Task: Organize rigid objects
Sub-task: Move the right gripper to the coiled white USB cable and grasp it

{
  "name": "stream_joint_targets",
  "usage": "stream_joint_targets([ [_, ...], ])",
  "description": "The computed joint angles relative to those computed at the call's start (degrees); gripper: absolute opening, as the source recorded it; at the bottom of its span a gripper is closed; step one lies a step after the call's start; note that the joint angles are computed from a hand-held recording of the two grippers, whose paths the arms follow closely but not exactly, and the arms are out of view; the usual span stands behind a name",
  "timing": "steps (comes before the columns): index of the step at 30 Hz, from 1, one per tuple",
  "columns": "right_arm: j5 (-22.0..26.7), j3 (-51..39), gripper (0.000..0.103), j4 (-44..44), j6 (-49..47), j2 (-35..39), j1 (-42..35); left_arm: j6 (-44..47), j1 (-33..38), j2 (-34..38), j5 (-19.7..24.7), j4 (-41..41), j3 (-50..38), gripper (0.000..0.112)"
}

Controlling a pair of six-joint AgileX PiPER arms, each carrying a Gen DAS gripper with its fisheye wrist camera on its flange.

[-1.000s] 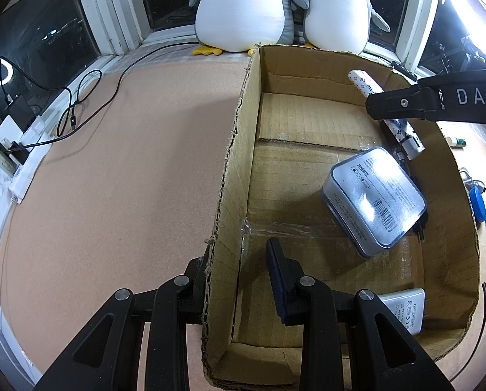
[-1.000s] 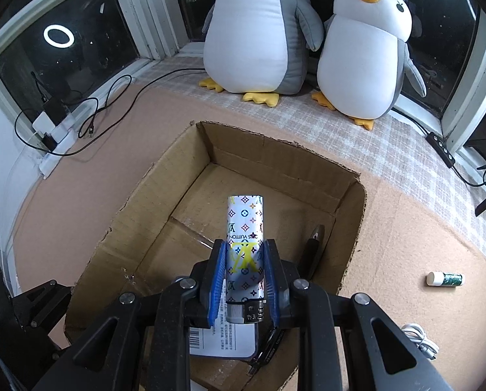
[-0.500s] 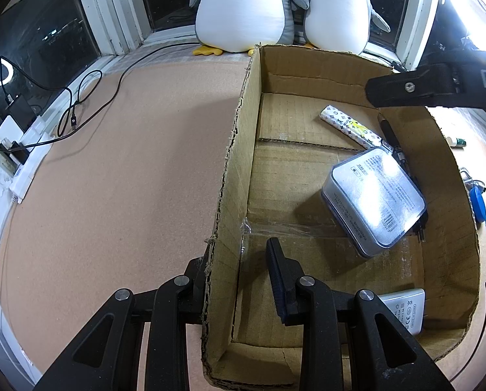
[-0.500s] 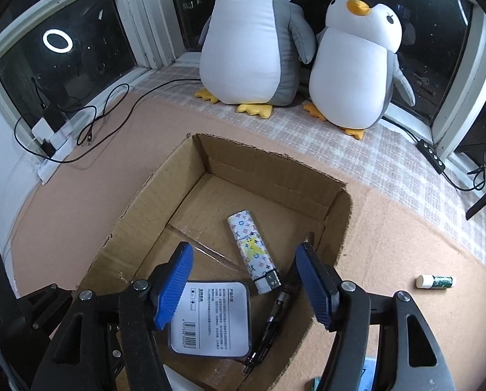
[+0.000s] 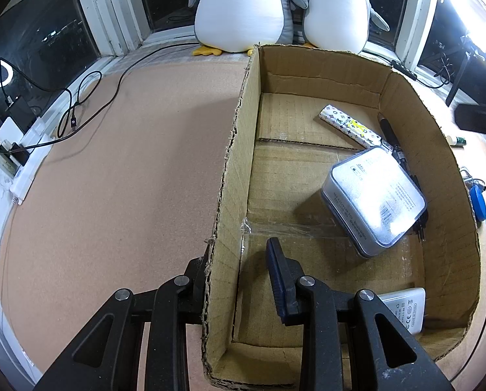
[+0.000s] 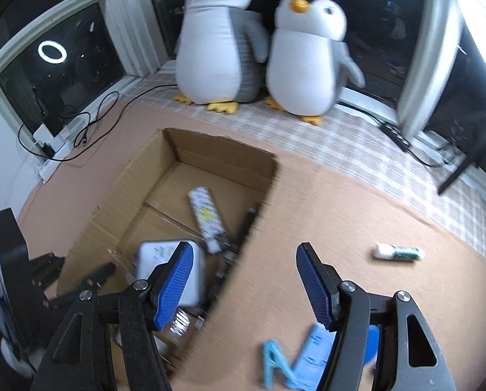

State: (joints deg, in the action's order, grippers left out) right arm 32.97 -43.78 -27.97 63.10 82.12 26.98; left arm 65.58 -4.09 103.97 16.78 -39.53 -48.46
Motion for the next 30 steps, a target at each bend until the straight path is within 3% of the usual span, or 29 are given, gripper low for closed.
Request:
stream_joint_targets([
  [4, 0.59, 5.77, 0.062, 2.6, -3.26, -6.68, -2.97, 0.02, -0.02, 0.01, -0.03, 0.01, -0.01, 0.031],
  [8, 0.25, 11.02, 0.062, 9.43, -12.61, -11.74, -8.85, -0.09, -0.04, 0.0, -0.03, 0.08, -0.01, 0.031],
  [12, 0.11, 14.42, 0.062, 14.76, -21.16, -13.04, -14.38, -0.14, -0.08, -0.01, -0.06, 0.11, 0.02, 0.031],
  [20, -0.67, 15.36, 0.062, 12.62, -24.69, -8.05, -17.34, -0.32, -0.13, 0.01, -0.05, 0.2, 0.01, 0.031],
  [30, -1.24, 12.91, 0.061, 6.11, -20.73, 0.72, -16.27, -0.48, -0.29, 0.05, -0.12, 0.22, -0.01, 0.031],
])
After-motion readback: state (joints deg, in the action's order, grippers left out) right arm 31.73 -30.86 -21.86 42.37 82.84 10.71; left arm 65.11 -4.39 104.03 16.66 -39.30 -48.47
